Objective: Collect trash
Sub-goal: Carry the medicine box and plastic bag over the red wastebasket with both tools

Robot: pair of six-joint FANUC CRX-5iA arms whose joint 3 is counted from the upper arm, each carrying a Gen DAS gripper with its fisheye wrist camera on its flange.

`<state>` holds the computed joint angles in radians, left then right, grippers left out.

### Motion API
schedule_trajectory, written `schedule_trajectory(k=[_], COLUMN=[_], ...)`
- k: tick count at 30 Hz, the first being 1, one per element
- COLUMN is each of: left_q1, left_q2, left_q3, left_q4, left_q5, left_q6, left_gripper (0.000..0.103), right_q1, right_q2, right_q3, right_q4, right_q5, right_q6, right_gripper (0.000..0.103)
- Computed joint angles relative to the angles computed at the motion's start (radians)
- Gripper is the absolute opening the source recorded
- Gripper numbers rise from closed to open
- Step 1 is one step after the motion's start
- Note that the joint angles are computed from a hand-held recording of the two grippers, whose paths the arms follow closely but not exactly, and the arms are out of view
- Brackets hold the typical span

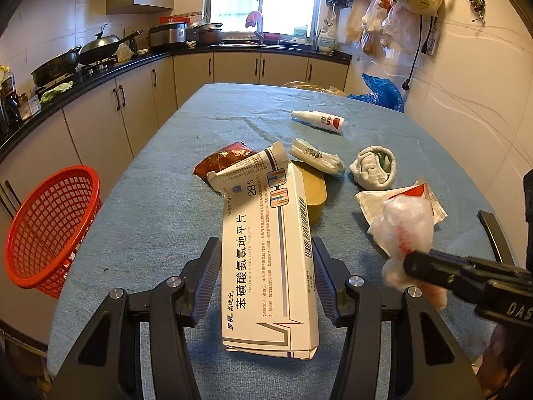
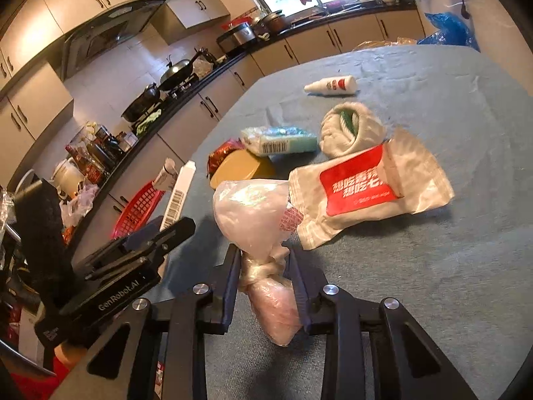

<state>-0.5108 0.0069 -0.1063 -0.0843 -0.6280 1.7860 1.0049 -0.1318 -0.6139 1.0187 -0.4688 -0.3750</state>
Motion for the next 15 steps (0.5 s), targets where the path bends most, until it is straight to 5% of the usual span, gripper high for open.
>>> schedule_trajectory(k=[15], left_q1=[-0.017], left_q2=[-0.006], left_q3=[0.007], left_q4=[-0.018], left_q5=[-0.007], left_q6=[0.009], left_gripper=[0.052], right_q1=[0.001], right_q2=[-0.033], right_q3=[-0.033], right_q4=[0.032], right_q5=[-0.011], right_q6=[-0.055], right_gripper=[0.032])
